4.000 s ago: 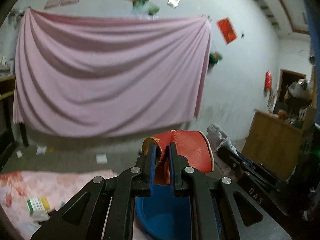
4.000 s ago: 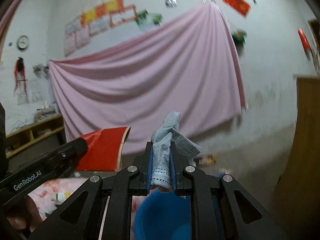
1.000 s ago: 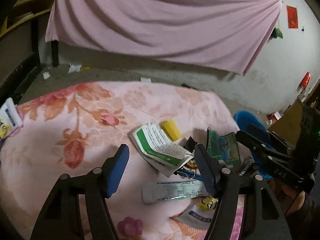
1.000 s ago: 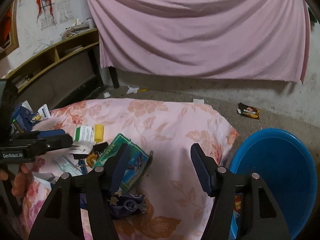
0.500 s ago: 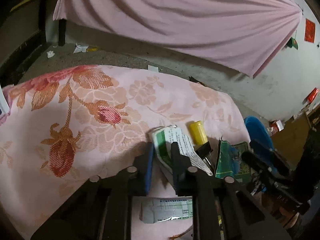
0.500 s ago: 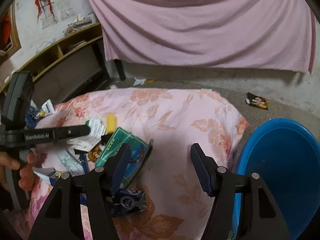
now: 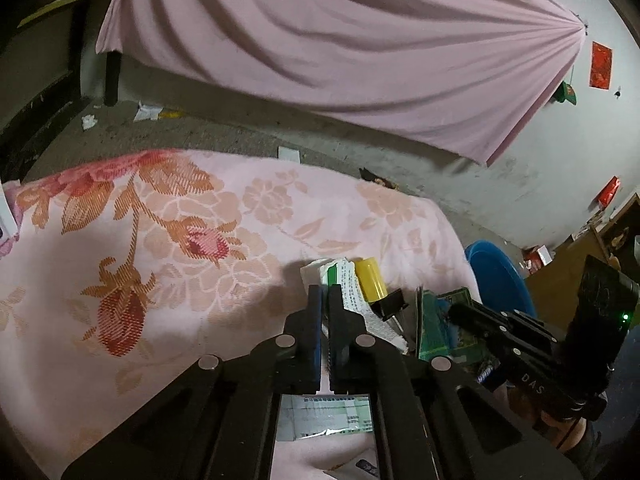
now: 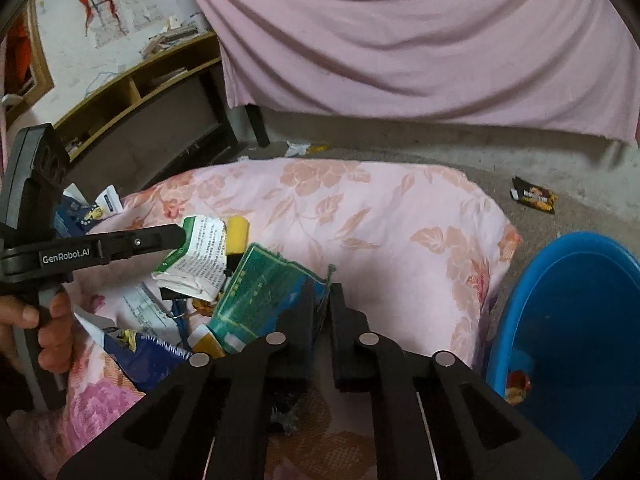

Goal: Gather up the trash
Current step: 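Grasp the white receipt with the left tool while the right tool grasps the green packet, then carry receipt and green packet over the blue bucket and release both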

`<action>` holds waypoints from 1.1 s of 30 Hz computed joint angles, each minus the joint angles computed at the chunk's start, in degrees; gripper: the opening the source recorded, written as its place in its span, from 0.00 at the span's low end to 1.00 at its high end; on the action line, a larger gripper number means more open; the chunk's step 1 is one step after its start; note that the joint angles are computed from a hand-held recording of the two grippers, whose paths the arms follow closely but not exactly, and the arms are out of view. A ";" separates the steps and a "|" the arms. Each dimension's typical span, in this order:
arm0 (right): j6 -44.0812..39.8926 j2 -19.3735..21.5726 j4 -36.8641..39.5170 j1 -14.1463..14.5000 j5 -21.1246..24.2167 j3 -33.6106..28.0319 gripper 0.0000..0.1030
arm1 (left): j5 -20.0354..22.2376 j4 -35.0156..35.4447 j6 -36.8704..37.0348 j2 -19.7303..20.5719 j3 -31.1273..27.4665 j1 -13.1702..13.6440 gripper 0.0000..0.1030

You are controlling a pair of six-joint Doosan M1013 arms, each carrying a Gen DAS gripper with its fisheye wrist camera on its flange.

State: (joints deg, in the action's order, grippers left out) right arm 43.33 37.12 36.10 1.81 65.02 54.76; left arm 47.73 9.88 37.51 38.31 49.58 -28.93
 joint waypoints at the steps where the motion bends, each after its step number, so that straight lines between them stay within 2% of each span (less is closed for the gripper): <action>1: -0.90 -0.34 0.47 -0.02 -0.62 0.54 0.02 | -0.38 0.74 -0.28 -0.13 0.21 -0.15 0.00; 6: -6.71 -2.95 4.48 -0.28 -6.19 4.55 0.01 | -2.72 5.98 -2.38 -1.58 2.08 -1.11 0.00; 9: -9.16 -4.24 6.51 -0.34 -9.90 6.56 0.00 | -2.25 9.21 -3.83 -1.84 1.98 -1.82 0.00; 17: -19.97 -7.85 16.97 -0.91 -19.49 11.91 0.00 | -5.78 24.38 -13.34 -3.52 3.62 -4.31 0.00; 21: -31.11 -10.54 28.63 -1.65 -26.81 16.17 0.00 | -7.34 32.48 -17.34 -3.31 2.45 -5.68 0.00; 25: -49.78 -13.29 48.14 -2.73 -31.91 20.58 0.00 | -9.95 42.49 -22.21 -2.65 0.92 -7.54 0.00; 30: -71.15 -15.47 71.00 -3.98 -33.26 24.20 0.00 | -12.32 53.87 -28.04 -1.75 -1.18 -9.52 0.00; 33: -79.79 -16.24 80.56 -4.66 -33.33 25.41 0.00 | -13.32 58.03 -29.32 -0.52 -3.61 -10.47 0.00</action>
State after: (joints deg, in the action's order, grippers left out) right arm -36.47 20.88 116.67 -2.86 31.68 80.17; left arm 34.40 67.91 8.19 37.79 45.97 -39.39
